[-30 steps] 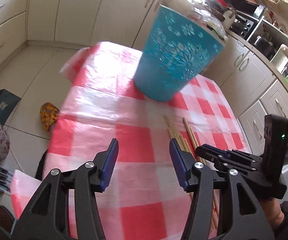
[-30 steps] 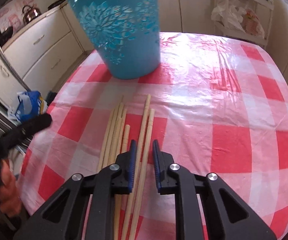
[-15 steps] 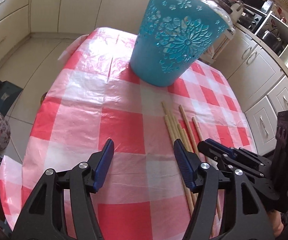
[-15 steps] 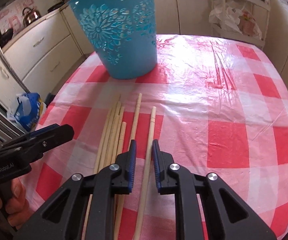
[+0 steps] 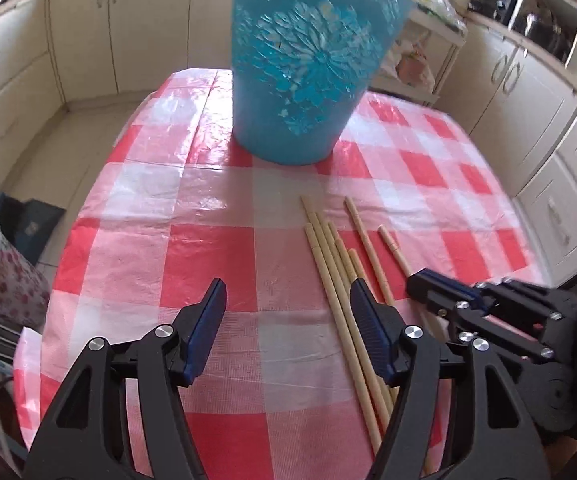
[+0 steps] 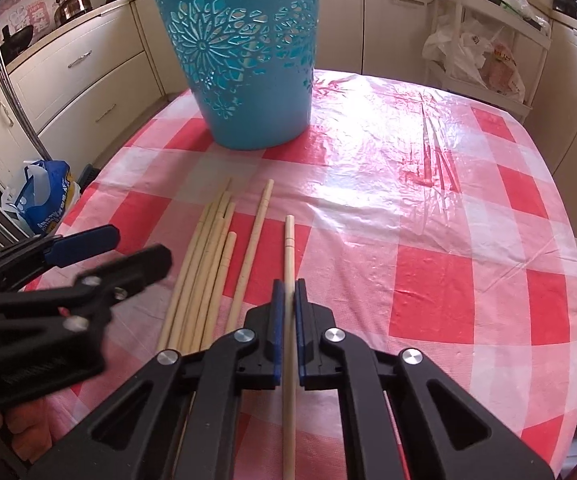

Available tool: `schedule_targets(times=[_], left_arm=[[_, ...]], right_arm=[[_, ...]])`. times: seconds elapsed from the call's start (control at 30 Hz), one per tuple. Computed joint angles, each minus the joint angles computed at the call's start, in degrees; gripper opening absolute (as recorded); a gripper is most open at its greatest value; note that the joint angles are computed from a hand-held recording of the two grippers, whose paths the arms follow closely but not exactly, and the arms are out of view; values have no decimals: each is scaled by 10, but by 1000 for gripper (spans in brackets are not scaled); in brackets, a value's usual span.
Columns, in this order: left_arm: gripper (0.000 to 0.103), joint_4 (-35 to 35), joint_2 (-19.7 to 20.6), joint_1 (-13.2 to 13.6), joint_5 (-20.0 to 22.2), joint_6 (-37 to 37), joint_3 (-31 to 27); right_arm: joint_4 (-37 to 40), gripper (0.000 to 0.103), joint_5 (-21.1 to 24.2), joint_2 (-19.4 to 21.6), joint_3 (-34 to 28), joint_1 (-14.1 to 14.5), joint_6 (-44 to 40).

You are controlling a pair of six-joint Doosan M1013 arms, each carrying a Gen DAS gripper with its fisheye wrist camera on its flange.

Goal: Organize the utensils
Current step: 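Grasp a chopstick with the right gripper while the left gripper grasps another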

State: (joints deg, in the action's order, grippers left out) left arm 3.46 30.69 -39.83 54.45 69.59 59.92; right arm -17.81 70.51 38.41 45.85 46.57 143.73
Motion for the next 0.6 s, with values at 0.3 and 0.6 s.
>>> schedule_targets(times=[0.3, 0.6], left_arm=[[61, 78, 23, -17, 44, -9, -34], [22, 53, 18, -8, 39, 39, -30]], right_arm=[[-2, 7, -31, -15, 29, -1, 17], [-1, 7, 0, -6, 10, 2, -23]])
